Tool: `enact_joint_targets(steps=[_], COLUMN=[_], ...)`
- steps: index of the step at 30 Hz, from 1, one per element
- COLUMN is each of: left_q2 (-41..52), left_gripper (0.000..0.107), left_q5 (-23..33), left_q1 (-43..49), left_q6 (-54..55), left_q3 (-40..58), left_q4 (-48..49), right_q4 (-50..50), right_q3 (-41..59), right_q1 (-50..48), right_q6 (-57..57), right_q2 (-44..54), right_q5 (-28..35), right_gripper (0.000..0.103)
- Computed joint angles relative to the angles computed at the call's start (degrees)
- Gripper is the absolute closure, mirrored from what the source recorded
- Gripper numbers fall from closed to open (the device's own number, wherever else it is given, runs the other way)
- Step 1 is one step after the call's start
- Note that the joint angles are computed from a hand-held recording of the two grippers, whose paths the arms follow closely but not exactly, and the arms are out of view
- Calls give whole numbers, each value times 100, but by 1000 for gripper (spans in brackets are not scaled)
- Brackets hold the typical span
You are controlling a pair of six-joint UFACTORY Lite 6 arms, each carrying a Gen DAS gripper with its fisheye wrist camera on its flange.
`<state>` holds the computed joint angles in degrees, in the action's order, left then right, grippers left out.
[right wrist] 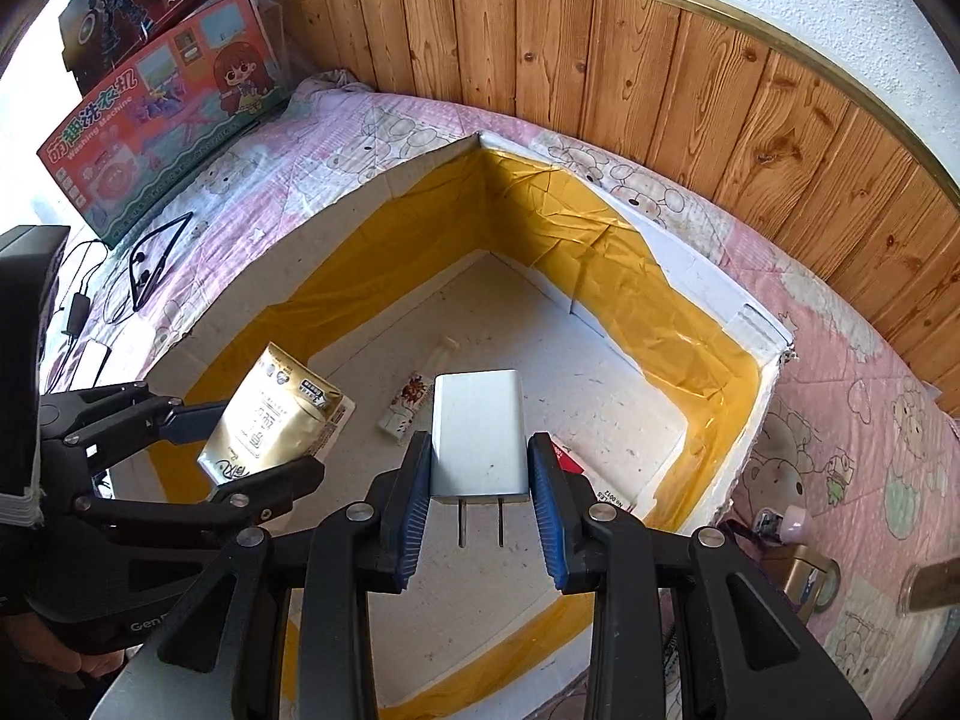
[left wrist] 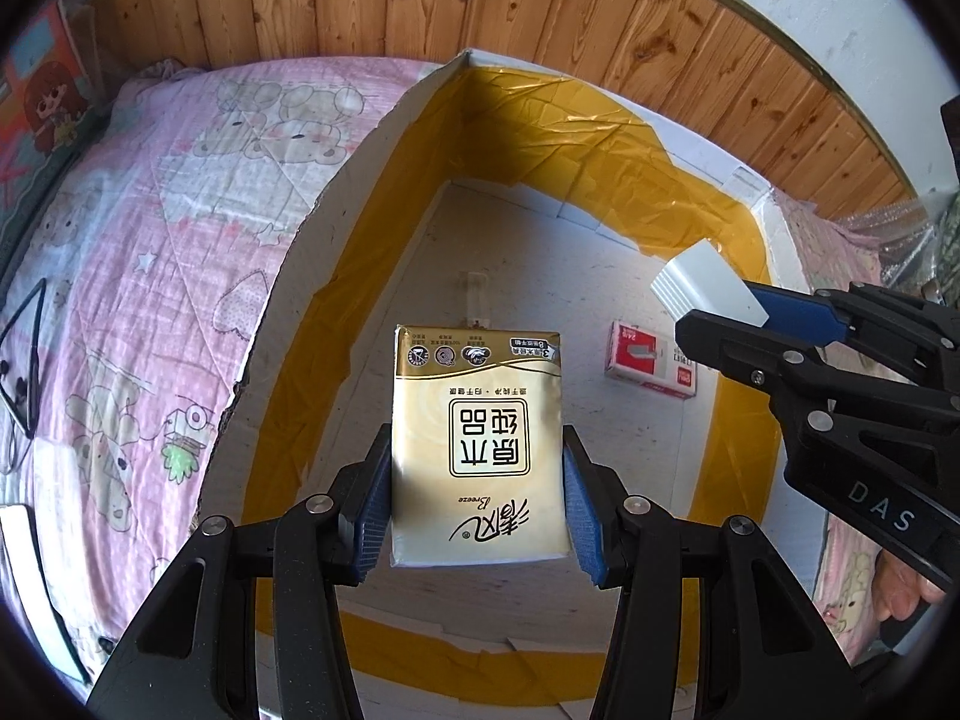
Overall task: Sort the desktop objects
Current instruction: 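Lower the charger and tissue pack over the inside of the cardboard box with both tools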
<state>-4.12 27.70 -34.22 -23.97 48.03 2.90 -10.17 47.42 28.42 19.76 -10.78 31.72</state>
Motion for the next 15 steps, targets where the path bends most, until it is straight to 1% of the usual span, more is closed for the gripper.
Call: enact_joint_targets(steps=[5, 11, 12, 15], left_q2=[120, 247, 267, 333], left_gripper=[54, 54, 54, 54], left_q5=[70, 175, 190, 208], left_q1=[-109, -340, -345, -321], left_q6=[-158, -648, -651, -520], left_q3=[92, 136, 140, 161], left_q4=[258, 915, 938, 817], right_q4=[-187, -211, -162, 91], right_q3=[329, 854, 945, 1207], right_q1=[29, 0, -30, -177], right_q6=[40, -130, -206, -523], right_q2=[479, 1161, 1276, 1636], right_q5=[78, 269, 307, 392], right_gripper=[70, 70, 71, 71])
